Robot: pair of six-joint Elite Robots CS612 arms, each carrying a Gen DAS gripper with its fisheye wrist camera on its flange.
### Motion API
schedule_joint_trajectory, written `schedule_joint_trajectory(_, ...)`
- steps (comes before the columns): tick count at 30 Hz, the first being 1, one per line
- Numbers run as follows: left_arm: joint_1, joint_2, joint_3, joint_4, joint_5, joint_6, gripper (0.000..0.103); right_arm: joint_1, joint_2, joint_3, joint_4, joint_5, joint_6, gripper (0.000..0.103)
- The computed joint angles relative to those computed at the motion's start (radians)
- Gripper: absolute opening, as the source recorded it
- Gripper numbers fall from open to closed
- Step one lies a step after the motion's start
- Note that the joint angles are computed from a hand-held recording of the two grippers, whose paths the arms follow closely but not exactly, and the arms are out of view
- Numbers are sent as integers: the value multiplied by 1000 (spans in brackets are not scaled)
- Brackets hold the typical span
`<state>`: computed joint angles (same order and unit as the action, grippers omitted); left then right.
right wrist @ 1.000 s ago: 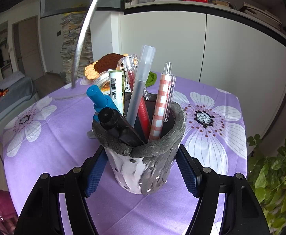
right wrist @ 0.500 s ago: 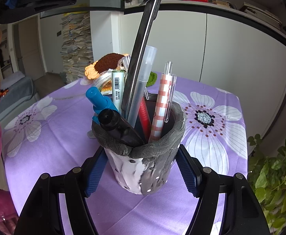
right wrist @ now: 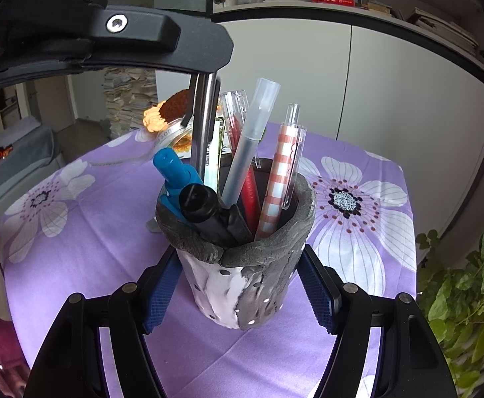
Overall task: Organize stationery
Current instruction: 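Grasp the orange highlighter on the tablecloth with the left gripper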
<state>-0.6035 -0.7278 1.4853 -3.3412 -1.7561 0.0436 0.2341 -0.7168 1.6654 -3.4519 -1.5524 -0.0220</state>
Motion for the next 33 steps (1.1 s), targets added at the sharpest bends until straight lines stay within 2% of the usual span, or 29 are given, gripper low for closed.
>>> schedule_joint_trajectory(1, 1, -3, 3, 3, -3, 3, 20, -2, 0, 0, 1, 5, 3, 71)
schedule_joint_trajectory(3, 7, -8, 11, -8, -11, -11, 41, -2, -1, 2, -1, 8, 6, 71)
schedule_joint_trajectory(5, 13, -15, 22, -37, -4, -34, 53, -2, 1, -1, 0, 4, 3, 71)
schedule_joint_trajectory(6, 16, -17, 29, -59, 12, -49, 53, -2, 1, -1, 0, 3, 3, 71)
schedule_joint_trajectory(9, 26, -21, 37, -69, 75, -94, 54, -1, 1, -1, 0, 4, 4, 71)
schedule_joint_trajectory(12, 44, -15, 28, -7, 107, -155, 54, -1, 1, -1, 0, 4, 4, 71)
schedule_joint_trajectory(15, 50, -3, 14, 70, 139, -172, 52, -1, 1, -1, 0, 4, 4, 71)
schedule_joint_trajectory(16, 52, 2, 7, 94, 133, -169, 51, -1, 1, -1, 0, 4, 4, 71)
schedule_joint_trajectory(18, 54, 12, -8, 129, 116, -156, 40, -1, 1, -1, 0, 4, 4, 71)
schedule_joint_trajectory(20, 53, 23, -28, 174, 95, -135, 33, -1, 1, -1, 0, 4, 4, 71)
schedule_joint_trajectory(25, 43, 61, -101, 299, 69, -40, 31, -1, 1, -1, 1, 4, 5, 71)
schedule_joint_trajectory(29, 30, 98, -166, 382, 109, 24, 31, -1, 0, -1, 2, 4, 5, 71)
schedule_joint_trajectory(33, 30, 127, -227, 463, 100, 31, 31, 3, 1, 1, -9, -16, 7, 71)
